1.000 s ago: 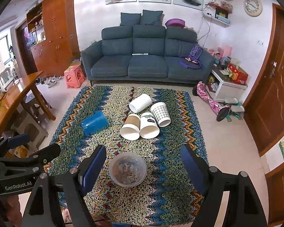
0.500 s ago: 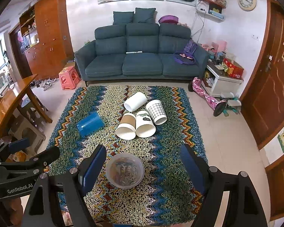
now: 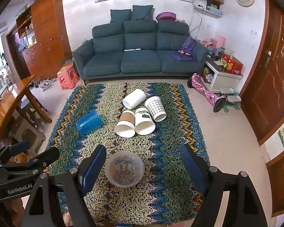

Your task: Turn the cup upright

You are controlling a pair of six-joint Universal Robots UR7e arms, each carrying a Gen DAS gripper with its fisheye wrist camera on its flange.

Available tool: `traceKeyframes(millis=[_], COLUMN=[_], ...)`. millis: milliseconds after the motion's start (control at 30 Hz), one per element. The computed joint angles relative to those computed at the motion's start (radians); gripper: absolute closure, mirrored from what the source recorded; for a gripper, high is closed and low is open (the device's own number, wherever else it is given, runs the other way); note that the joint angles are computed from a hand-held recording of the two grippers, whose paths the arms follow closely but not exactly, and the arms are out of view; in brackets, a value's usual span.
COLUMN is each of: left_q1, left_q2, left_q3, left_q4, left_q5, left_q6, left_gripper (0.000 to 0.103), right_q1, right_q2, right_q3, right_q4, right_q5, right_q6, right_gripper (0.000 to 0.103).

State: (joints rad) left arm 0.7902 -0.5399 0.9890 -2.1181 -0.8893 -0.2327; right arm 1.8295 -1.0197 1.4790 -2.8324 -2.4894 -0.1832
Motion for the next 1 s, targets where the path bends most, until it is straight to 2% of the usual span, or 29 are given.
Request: traceKeyframes(millis=[1000], left_q1=[-0.001], left_q2=[-0.007], left_q3=[0.020], left_q4=[-0.002], left_q5=[0.000], left_q6=[-0.006], left_gripper=[0.004], right_q1=[-0.015], right_q2=[-0.011], right_q3=[0.014], right_q4=[0.034], right_q5=[0.018], right_q6=[0.043], right_gripper=[0.022])
